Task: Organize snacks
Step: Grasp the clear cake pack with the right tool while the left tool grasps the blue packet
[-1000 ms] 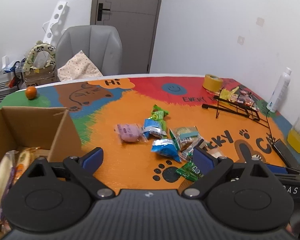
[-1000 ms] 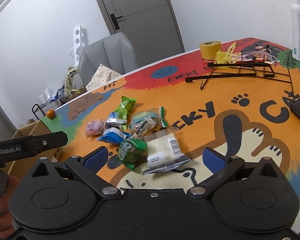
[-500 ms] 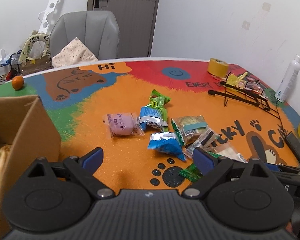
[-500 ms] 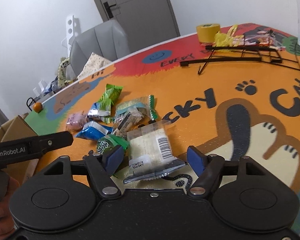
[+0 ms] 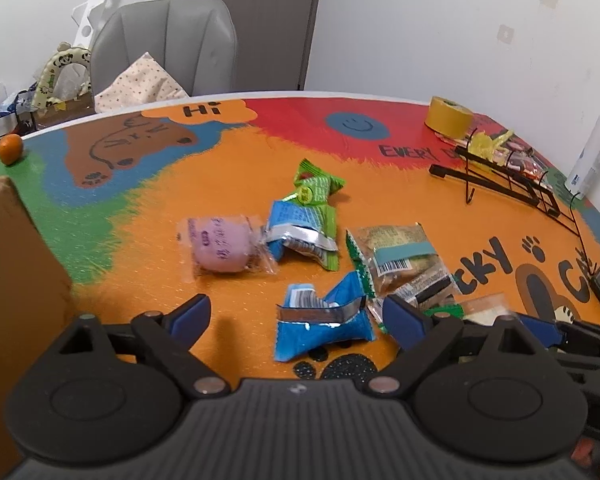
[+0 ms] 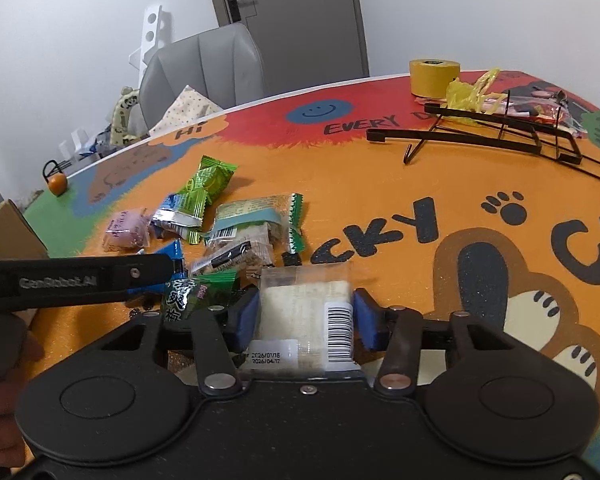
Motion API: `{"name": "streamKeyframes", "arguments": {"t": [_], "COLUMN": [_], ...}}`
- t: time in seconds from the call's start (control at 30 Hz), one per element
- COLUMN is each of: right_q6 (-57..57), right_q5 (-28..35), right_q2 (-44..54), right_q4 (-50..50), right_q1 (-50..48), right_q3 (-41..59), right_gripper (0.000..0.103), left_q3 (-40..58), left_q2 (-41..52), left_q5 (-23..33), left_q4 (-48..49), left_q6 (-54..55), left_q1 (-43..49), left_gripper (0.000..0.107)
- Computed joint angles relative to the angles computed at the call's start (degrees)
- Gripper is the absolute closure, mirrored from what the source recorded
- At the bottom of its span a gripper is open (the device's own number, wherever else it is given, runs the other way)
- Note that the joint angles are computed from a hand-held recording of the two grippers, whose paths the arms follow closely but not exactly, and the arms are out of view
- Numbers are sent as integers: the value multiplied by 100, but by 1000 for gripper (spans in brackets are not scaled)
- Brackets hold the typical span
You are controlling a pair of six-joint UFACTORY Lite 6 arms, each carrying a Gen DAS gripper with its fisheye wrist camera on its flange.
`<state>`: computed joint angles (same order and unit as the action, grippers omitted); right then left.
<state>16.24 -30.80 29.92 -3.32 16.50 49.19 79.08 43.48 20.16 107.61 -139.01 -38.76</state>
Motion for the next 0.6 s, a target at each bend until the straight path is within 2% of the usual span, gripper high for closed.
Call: {"name": "streamKeyframes", "arguments": {"t": [0.23, 0.33, 0.43, 0.5, 0.53, 0.57, 0.6], "right_q6": [-119, -237, -634, -570, -519, -500, -474], "right_q5": [127, 119, 56, 34, 25, 23, 24], "right_q2": [-222, -299, -298, -342, -368, -392, -413], "right_q4": [125, 271, 665, 601, 560, 560, 562], "right_q1": [-9, 37, 165, 166, 162, 166, 171], "right_q3": [-213, -328, -378, -436, -468, -495, -514], "right_gripper": [54, 53, 56, 57, 57, 57, 57], "left_q3": [322, 344, 277, 93, 26, -44, -133], "left_q2": [324, 386, 397, 272, 213, 156, 89], "left_q5": [163, 135, 250, 172, 123, 66, 8], "left_q4": [-279, -149, 118, 647, 781, 951, 1156], "left_q6": [235, 171, -61, -578, -708, -884, -1104], "left_q1": [-87, -91, -120, -70, -49, -20, 16], "left_gripper": [18, 26, 39, 60, 61, 69, 72]}}
